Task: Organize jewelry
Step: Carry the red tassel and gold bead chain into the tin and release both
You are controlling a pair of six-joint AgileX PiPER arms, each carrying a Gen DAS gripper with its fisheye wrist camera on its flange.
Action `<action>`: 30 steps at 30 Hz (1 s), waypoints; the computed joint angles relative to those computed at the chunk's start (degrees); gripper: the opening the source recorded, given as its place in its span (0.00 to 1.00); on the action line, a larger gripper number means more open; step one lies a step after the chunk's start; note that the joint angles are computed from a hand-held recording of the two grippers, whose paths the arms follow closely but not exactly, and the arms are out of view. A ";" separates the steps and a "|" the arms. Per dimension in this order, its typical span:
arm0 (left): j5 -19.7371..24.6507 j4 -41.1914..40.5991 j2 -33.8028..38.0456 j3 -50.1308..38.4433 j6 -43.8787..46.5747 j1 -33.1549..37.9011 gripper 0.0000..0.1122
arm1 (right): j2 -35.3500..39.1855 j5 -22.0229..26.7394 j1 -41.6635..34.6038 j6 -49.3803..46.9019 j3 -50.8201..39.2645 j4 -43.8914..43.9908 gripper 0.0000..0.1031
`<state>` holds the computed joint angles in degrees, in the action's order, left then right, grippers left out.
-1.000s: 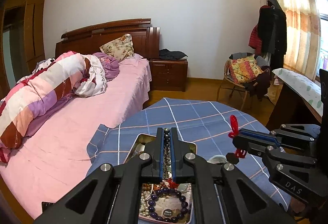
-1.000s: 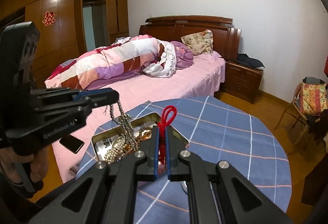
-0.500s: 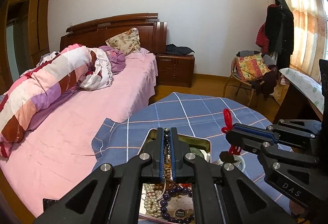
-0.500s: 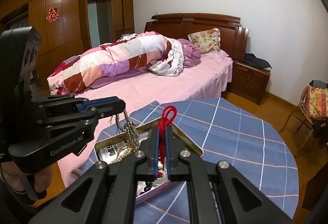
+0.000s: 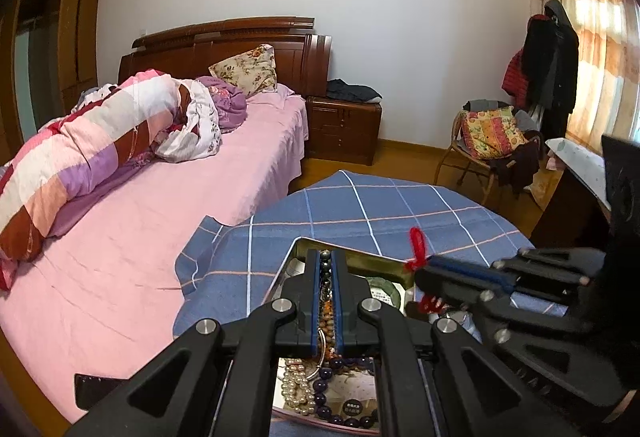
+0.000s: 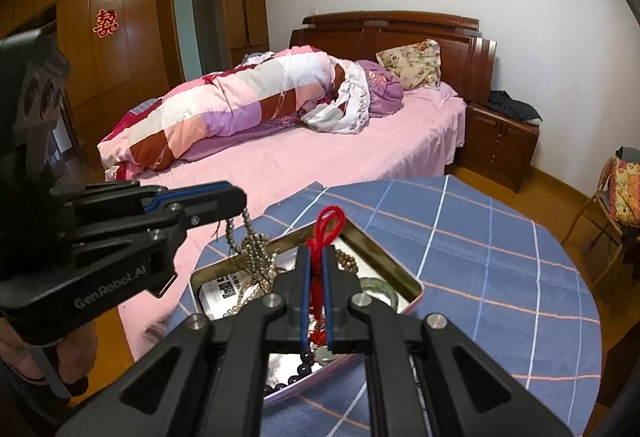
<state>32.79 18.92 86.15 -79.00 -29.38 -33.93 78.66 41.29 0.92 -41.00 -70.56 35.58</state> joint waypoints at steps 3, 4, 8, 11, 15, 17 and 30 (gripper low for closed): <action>-0.55 -0.58 -0.06 0.76 -0.62 0.43 0.04 | 0.38 -0.22 0.43 -0.06 0.81 -0.49 0.08; -0.67 -0.46 -0.13 1.10 -0.91 0.59 0.04 | 0.63 -0.26 0.51 -0.10 1.05 -0.54 0.08; -1.09 -1.59 -0.74 1.79 -0.59 1.70 0.04 | 1.42 -0.30 0.54 0.00 1.13 -0.67 0.08; -1.29 -2.64 -1.75 2.27 0.38 2.49 0.04 | 1.81 -0.07 -0.06 -0.41 0.51 0.17 0.08; -1.07 0.96 -3.20 3.06 -2.72 2.08 0.04 | 2.84 -0.14 -0.70 -0.33 -0.40 0.57 0.08; -0.81 3.09 -3.42 3.45 -4.45 1.87 0.04 | 3.88 -0.31 -0.91 0.10 -1.07 0.35 0.08; -0.86 2.45 -0.91 5.15 -5.88 4.68 0.04 | 11.54 0.33 -2.88 -0.44 -3.94 2.55 0.11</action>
